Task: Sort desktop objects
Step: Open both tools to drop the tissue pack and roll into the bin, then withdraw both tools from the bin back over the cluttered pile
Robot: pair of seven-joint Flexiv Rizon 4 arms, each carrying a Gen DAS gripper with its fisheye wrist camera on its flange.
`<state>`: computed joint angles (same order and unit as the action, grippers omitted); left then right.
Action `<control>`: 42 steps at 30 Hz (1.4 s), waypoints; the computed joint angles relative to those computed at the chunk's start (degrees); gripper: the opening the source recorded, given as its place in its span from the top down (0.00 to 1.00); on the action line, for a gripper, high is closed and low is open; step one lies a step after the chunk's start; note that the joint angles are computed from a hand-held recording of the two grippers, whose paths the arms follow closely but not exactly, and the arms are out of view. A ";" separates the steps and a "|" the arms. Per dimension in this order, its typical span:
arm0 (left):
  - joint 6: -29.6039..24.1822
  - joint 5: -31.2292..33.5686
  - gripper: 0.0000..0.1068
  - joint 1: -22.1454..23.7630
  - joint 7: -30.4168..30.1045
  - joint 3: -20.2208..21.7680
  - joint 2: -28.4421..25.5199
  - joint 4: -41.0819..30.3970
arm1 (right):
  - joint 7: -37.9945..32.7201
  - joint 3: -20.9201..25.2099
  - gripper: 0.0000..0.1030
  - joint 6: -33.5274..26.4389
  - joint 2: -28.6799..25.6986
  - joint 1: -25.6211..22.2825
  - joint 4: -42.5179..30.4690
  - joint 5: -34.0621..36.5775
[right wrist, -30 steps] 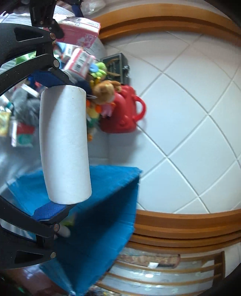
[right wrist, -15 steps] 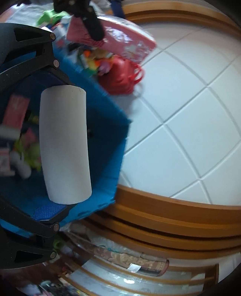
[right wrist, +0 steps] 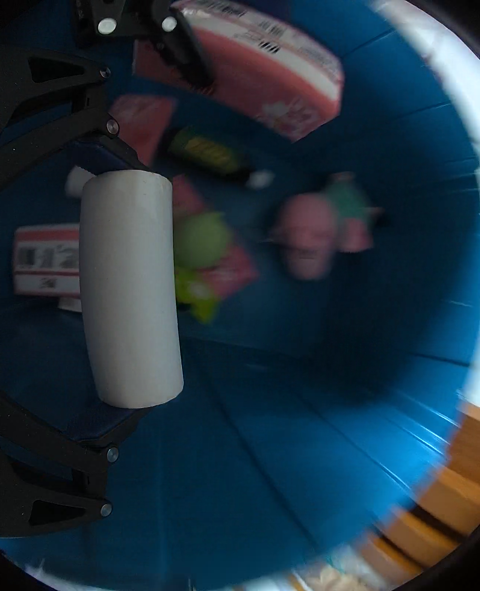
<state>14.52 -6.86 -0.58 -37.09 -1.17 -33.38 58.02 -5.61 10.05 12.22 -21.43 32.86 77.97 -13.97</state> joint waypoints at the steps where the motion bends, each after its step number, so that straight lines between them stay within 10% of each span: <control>1: -3.16 2.09 0.12 -0.76 -1.13 0.99 -1.30 -1.79 | -1.79 0.67 0.01 -0.28 -0.99 -0.72 -0.60 2.58; 10: -13.72 11.22 0.11 -3.46 -1.53 3.27 -4.88 -6.03 | -13.44 3.08 0.01 -1.72 -4.86 -2.35 -3.00 13.99; 27: -11.49 11.14 0.04 -3.56 1.86 2.47 -3.68 -4.27 | -14.70 3.21 0.00 -1.22 -4.18 -1.77 -1.50 16.69; 36: -11.61 3.76 0.04 -0.18 3.20 0.44 -0.40 -4.69 | -13.73 3.55 0.00 -5.65 -0.68 0.50 -2.72 14.20; 42: -1.16 -8.10 0.04 5.19 12.60 -1.50 10.28 7.36 | -4.98 2.21 0.00 -6.21 3.36 4.22 -3.76 4.60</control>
<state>13.35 -14.96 4.61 -24.50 -2.66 -23.09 65.38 -10.59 12.25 6.01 -18.08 37.08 74.21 -9.38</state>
